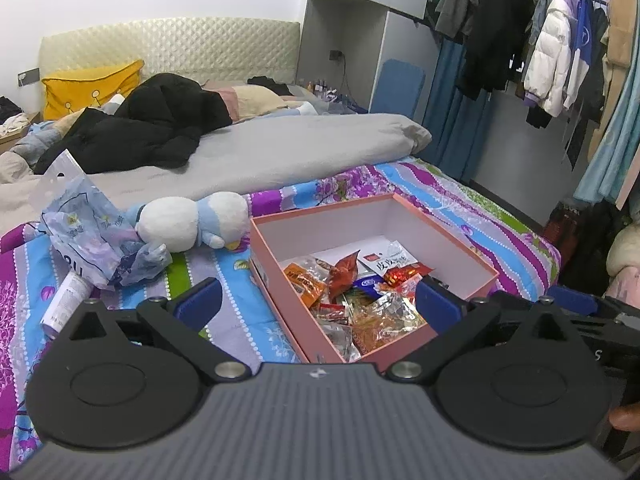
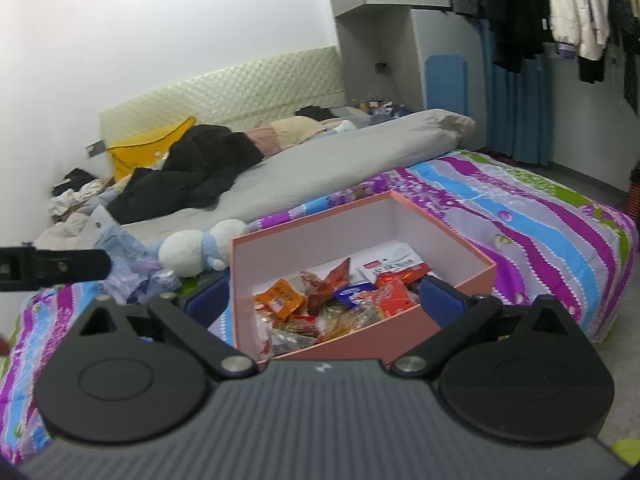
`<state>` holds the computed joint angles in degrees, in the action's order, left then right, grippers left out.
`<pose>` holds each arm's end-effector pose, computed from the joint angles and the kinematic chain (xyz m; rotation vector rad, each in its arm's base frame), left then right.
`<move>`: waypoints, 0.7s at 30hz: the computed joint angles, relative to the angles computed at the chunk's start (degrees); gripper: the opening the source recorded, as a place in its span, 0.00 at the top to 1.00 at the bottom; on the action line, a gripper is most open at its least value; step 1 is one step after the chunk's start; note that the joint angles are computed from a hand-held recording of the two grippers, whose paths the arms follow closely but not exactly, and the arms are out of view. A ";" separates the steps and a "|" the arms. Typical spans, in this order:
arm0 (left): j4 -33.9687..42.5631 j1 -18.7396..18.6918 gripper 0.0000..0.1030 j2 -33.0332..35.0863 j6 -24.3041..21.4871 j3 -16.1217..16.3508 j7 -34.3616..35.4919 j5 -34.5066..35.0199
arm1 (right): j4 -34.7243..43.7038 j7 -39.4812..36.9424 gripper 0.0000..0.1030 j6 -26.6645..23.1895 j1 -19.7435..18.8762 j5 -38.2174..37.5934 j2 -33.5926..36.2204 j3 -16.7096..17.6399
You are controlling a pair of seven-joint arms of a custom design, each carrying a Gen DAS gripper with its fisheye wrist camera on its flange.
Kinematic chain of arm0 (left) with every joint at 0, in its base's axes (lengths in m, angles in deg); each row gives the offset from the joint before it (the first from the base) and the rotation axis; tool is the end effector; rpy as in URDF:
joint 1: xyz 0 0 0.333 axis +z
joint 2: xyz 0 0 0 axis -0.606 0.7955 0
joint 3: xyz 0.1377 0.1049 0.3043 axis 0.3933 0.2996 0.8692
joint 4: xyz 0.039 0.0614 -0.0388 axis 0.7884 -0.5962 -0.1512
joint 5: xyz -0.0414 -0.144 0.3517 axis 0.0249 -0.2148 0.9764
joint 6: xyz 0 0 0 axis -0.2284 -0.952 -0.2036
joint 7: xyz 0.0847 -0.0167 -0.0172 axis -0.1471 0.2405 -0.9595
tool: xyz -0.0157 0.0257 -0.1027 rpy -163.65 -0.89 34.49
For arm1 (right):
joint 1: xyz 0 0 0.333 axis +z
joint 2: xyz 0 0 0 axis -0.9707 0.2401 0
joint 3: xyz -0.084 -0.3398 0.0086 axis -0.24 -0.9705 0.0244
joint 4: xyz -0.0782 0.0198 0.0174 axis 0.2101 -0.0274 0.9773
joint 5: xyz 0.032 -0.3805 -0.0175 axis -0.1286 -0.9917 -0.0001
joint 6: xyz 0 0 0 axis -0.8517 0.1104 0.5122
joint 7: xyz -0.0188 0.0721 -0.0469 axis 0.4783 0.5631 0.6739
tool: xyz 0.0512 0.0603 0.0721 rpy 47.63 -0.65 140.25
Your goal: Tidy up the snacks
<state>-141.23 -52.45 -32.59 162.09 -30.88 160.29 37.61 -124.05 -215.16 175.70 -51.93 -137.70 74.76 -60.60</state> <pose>0.5205 -0.2661 0.7016 -1.2016 2.1978 -1.2808 0.3928 0.3212 0.6354 -1.0934 1.8675 -1.0647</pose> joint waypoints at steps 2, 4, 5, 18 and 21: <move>-0.01 -0.08 0.00 -0.02 -0.18 0.02 0.36 -0.45 | 0.38 -0.39 0.00 -0.83 0.10 0.21 0.34 0.19; -0.06 -0.06 0.00 0.03 -0.05 -0.07 -0.36 0.23 | 0.82 -0.80 0.00 -1.66 0.31 0.46 0.76 0.28; -0.11 -0.09 0.00 0.00 -0.01 -0.08 -0.33 0.21 | 0.78 -0.78 0.00 -1.53 0.41 0.43 0.79 0.16; -0.72 -0.26 0.00 -0.11 1.05 -0.12 -1.09 0.81 | 0.60 0.05 0.00 -2.48 0.85 0.63 0.73 -0.03; -0.81 -0.17 0.00 -0.05 1.39 -0.15 -2.04 1.48 | 0.65 0.50 0.00 -3.13 0.89 0.32 0.80 0.14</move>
